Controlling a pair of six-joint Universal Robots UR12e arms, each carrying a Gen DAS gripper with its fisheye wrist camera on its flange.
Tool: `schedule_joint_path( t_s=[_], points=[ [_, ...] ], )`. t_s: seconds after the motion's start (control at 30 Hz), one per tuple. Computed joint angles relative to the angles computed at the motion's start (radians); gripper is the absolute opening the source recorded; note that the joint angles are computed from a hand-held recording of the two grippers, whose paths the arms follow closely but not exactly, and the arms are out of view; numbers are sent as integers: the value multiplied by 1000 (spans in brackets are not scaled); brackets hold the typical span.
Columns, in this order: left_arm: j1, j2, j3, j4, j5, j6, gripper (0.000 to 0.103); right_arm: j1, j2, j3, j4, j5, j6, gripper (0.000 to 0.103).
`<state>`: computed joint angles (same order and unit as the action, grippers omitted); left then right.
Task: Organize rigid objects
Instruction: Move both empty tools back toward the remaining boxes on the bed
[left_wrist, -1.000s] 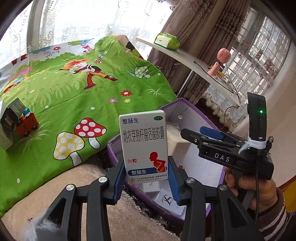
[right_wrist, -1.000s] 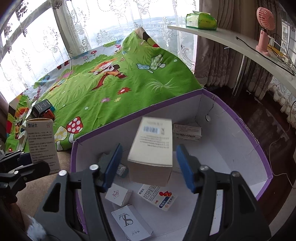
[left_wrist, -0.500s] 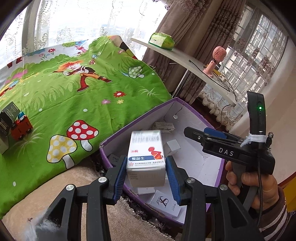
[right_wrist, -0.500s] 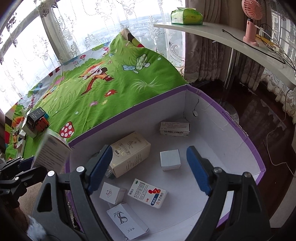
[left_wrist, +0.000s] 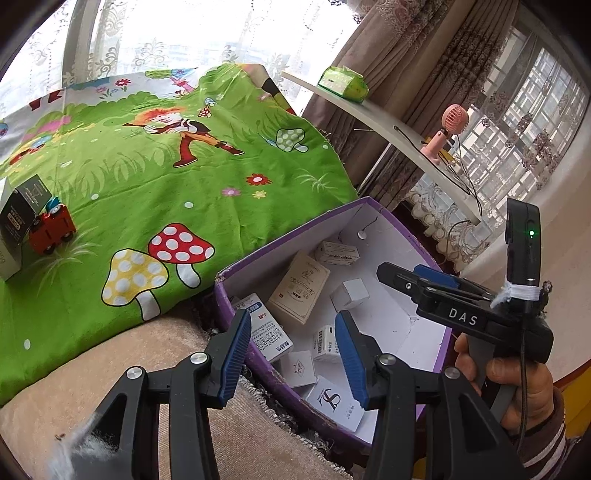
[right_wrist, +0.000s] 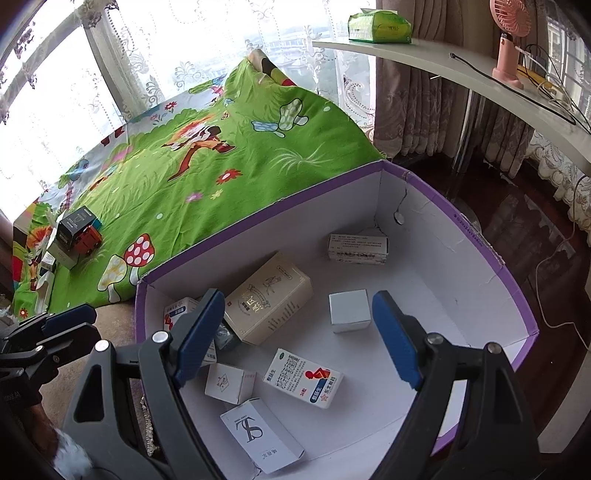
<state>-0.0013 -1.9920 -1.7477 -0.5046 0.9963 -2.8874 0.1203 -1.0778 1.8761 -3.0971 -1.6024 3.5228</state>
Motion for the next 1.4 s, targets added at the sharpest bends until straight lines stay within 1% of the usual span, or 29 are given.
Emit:
schedule_joint_path(
  t_s=[0.17,0.27,0.6,0.83,1.03,1.17,1.4],
  points=[
    [16,4,-15,38,-3,-52,49,13,3,-10,6,14,-16,84],
    [31,7,-26,65,8,-95,49,27,7,-22,12,24,-31,84],
    [95,18,-66,149,32,-246,49,89,27,-79,30,103,-103,84],
    [134,30,-100,222,74,-312,49,131,48,-125,63,151,-149,84],
    [167,41,-129,257,115,-364,49,166,69,-167,91,171,-190,86],
    [186,46,-145,276,147,-396,49,190,87,-198,116,159,-232,86],
    [214,47,-157,293,165,-440,49,217,103,-218,140,92,-287,86]
  ],
)
